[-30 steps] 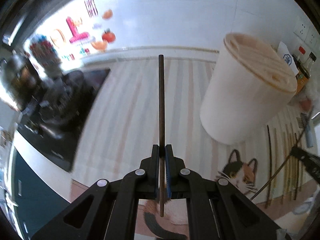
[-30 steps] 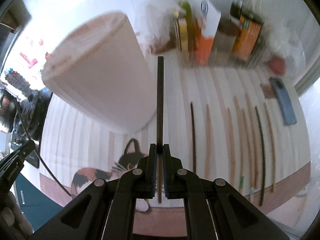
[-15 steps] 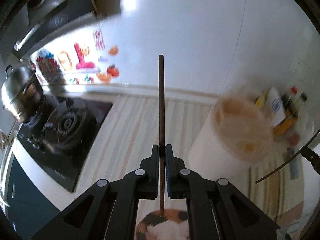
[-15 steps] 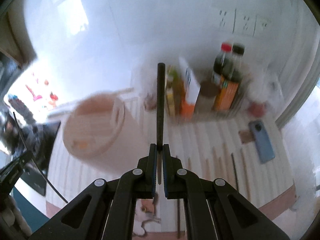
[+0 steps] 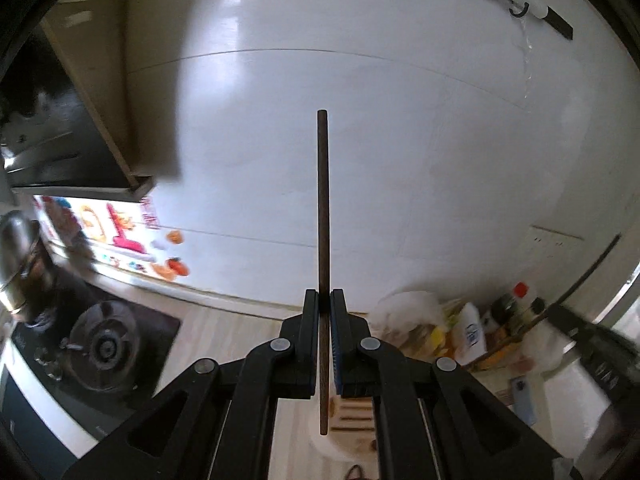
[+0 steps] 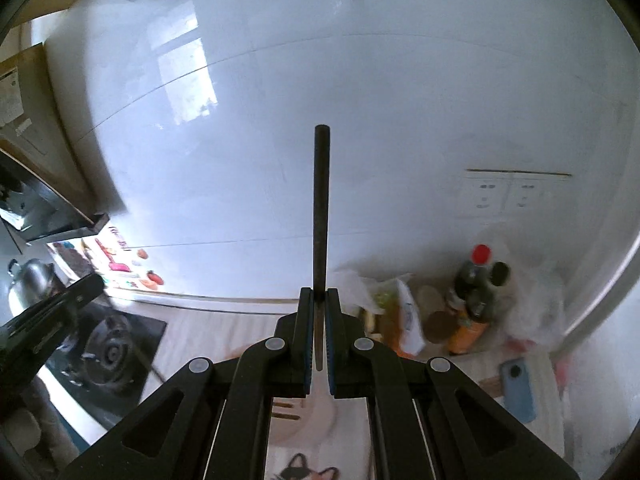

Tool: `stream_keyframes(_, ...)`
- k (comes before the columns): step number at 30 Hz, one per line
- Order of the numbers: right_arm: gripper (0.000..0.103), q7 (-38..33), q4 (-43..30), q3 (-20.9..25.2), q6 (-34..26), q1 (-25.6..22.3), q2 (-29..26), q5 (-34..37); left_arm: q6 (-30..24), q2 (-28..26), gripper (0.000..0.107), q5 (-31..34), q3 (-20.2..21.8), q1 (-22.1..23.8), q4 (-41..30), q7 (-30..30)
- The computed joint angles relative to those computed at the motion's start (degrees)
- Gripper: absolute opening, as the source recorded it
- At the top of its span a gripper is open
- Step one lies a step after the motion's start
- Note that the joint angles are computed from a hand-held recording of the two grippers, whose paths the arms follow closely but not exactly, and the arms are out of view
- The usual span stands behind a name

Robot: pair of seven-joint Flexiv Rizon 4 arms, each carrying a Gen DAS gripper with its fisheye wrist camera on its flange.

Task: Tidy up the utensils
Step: 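Lower the dark chopstick into the holder and open the left tool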

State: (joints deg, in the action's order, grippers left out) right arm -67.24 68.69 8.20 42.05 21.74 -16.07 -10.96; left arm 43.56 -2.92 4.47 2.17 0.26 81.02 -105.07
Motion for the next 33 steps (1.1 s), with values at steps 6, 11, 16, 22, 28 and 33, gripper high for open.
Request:
stream_keyframes(6,0.005,-2.94,-7.15,1.51,-5.89,-0.62,-4.63,7.01,-2.23,-3.76,0.003,-6.96,-0.77,0.33,-1.8,2.91)
stream_keyframes(11,0.005,-4.33,-8.21,1.67,-7.93,-0.77,-6.02,9.77,-2.89,-4.82,0.003,-12.24,-0.88,0.26,0.19,4.1)
stream_keyframes(16,0.005,-4.69,-8.19,1.56,-8.1,-1.0,-6.57,11.04,-1.79,-5.85,0.003,-11.88,-0.8,-0.22,-0.35,3.2)
stream_keyframes(22,0.005,-5.09,-9.36,1.4,-8.19,-0.85,-7.43,11.31,0.68,-7.95,0.003,-7.03,-0.43,-1.19,-3.85,2.21)
stream_keyframes(28,0.005,-5.23,-10.18,1.44,-9.29,-0.76,-8.3,11.65,1.33,-9.79,0.003,-5.29,-0.25,-1.7,-4.44,3.03)
stream_keyframes(33,0.006,-6.0,-10.58,1.8,-11.22,-0.83,-8.88,12.49,0.21,-10.1,0.003,-6.08,-0.17,-1.74,-3.0,3.53)
